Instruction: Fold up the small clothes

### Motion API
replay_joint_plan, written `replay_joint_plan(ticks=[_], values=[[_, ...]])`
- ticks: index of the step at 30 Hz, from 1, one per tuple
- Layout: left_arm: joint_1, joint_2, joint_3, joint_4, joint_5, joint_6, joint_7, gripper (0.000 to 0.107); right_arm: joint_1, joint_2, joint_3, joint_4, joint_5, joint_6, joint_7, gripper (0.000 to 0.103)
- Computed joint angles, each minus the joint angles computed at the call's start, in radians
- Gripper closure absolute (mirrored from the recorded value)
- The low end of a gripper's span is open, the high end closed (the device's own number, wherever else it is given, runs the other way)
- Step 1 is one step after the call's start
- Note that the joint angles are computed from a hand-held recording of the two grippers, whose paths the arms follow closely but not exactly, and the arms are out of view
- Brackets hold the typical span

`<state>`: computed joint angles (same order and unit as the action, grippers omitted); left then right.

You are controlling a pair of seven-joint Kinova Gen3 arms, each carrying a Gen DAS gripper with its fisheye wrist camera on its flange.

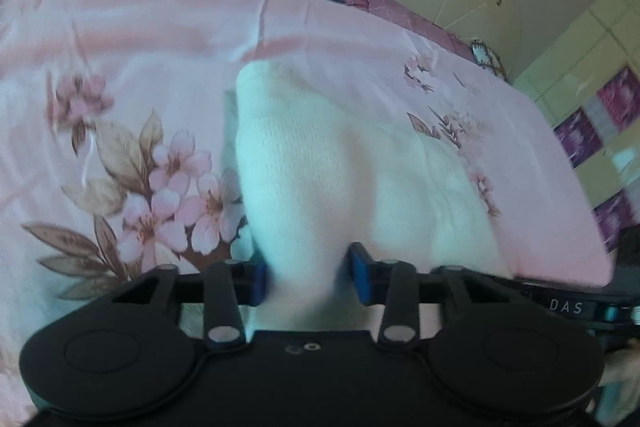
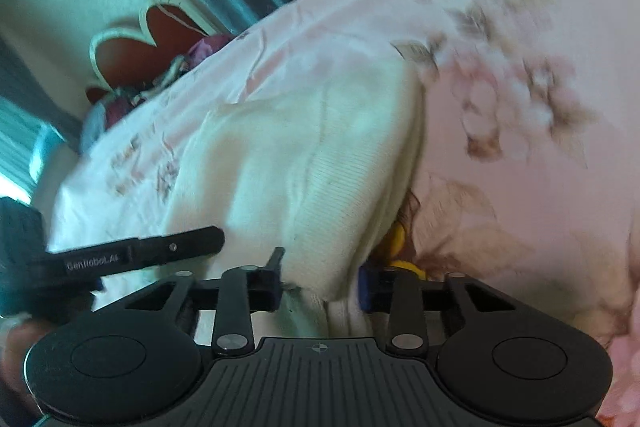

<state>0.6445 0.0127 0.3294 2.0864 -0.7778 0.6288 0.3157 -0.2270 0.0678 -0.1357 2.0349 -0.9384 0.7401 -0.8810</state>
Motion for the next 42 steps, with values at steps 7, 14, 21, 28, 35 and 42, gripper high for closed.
replay_joint_plan(ticks=[7,14,21,28,35,42], values=[[0.051,-0.004,0.034,-0.085,0.013,0.162,-0.116,0.079,-0.092,-0.15,-0.013,0.06,0.098,-0.121,-0.138,0.073],[0.08,-0.064,0.089,-0.105,0.0,0.26,-0.143,0.079,-0.167,-0.256,-0.018,0.04,0.232,-0.125,-0.337,0.073],[0.065,-0.151,0.176,-0.102,0.021,0.388,-0.17,0.079,-0.246,-0.301,-0.077,0.013,0.343,-0.159,-0.522,0.073],[0.015,-0.284,0.246,-0.075,0.114,0.489,-0.223,0.079,-0.332,-0.277,-0.166,-0.022,0.448,-0.226,-0.701,0.073],[-0.029,-0.433,0.266,-0.035,0.228,0.563,-0.289,0.079,-0.402,-0.209,-0.28,-0.072,0.616,-0.291,-0.914,0.073],[-0.058,-0.549,0.225,-0.009,0.32,0.611,-0.412,0.079,-0.482,-0.133,-0.332,-0.106,0.777,-0.348,-1.105,0.073]])
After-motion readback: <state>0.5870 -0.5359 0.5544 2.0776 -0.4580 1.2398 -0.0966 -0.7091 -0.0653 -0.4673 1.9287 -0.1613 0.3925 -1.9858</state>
